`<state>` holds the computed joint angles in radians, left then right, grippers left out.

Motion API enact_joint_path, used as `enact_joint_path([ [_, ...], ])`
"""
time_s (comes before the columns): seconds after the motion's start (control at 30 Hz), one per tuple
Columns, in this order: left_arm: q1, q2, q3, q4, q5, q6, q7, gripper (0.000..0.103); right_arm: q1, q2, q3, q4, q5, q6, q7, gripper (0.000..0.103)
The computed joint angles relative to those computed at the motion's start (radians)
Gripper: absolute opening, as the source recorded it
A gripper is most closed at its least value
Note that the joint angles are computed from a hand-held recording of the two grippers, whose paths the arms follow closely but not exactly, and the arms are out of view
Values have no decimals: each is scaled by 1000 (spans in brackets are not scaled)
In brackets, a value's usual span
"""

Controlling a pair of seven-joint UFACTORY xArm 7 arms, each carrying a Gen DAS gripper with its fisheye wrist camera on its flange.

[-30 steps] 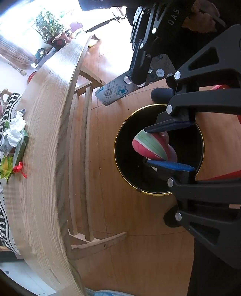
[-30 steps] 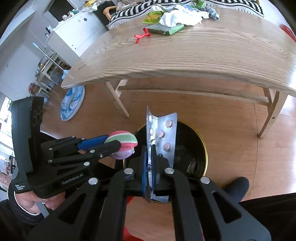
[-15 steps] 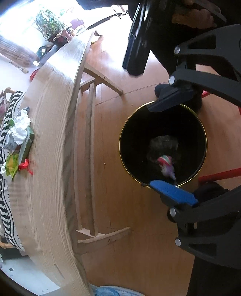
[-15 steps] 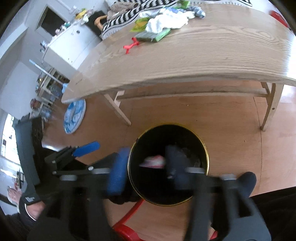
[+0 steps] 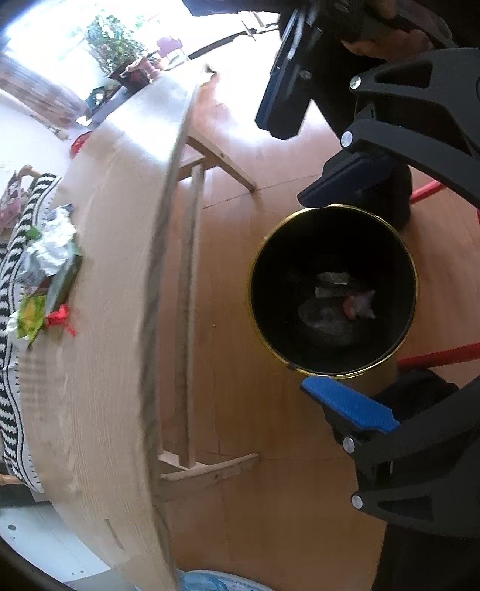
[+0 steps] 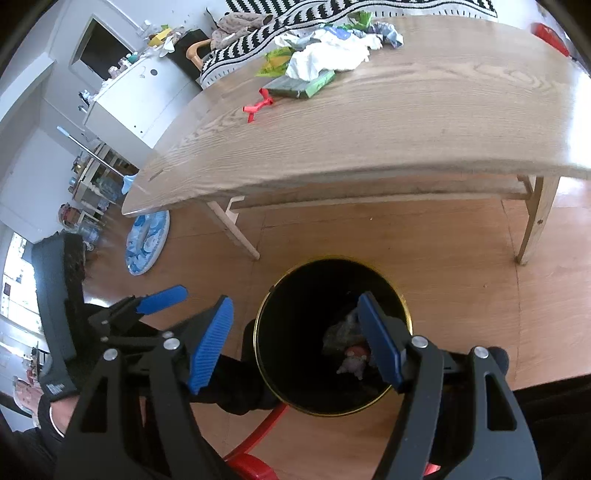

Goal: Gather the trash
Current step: 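Grasp the red ribbon with the left tool while the right tool grasps white tissues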

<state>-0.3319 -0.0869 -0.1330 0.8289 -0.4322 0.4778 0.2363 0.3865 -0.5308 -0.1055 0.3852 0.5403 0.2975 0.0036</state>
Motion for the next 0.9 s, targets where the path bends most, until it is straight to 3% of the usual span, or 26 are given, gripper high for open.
enact_joint_path([
  [0.17,18,62,-1,132,81,-16,-18,91,-27,56,-32,112,-7,10,-32,68],
  [0.3,30,203,3,332,269,-51,-123,91,-66,174,-56,266,21,-22,-69,68],
  [0.5,14,475,24,675,416,-37,-219,91,-108,478,-101,588,199,7,-170,69],
  [0.57,7,547,30,761,438,-19,-235,91,-143,583,-94,693,258,42,-195,74],
  [0.73,-8,692,35,956,460,90,-264,91,-221,765,-52,871,226,123,-136,75],
  [0.9,-17,739,35,1019,465,101,-260,91,-287,866,17,982,211,147,-107,74],
])
